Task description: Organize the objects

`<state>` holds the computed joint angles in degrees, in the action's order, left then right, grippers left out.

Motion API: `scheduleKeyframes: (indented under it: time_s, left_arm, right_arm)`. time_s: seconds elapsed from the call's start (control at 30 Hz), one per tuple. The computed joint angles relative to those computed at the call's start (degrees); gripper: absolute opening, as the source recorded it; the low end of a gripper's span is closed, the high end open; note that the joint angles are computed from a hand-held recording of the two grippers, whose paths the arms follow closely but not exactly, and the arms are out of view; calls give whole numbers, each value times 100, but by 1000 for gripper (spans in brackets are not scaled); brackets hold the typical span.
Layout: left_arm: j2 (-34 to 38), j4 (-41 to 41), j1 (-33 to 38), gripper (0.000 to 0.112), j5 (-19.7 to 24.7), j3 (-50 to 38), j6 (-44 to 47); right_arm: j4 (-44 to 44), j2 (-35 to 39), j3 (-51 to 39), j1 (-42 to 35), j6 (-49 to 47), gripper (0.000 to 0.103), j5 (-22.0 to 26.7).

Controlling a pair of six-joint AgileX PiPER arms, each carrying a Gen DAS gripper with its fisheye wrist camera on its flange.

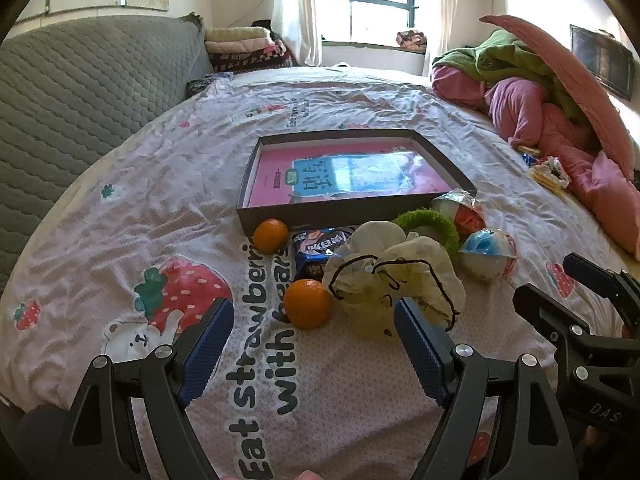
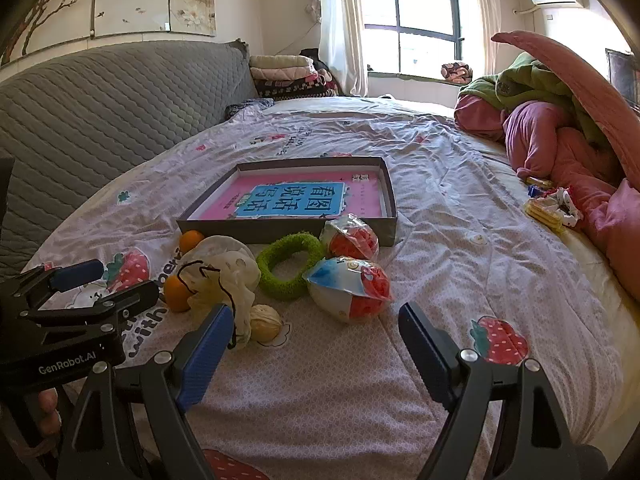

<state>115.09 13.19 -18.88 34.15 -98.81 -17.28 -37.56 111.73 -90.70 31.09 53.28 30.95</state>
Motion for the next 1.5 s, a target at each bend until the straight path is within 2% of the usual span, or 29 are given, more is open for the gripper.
scheduleKeyframes:
  time_s: [0.87,1.13,1.5]
  left_arm:
    - [343,-439,67,83,216,-263,480]
    - [417,-454,33,83,112,-295,579]
    - [947,-771,141,83,286,-1018,973]
  right_arm:
    - [355,210,-156,-155,-368,84,171]
    - [381,226,-84,-273,-452,84,98]
    - [629,688,-600,-505,-1179,84,293]
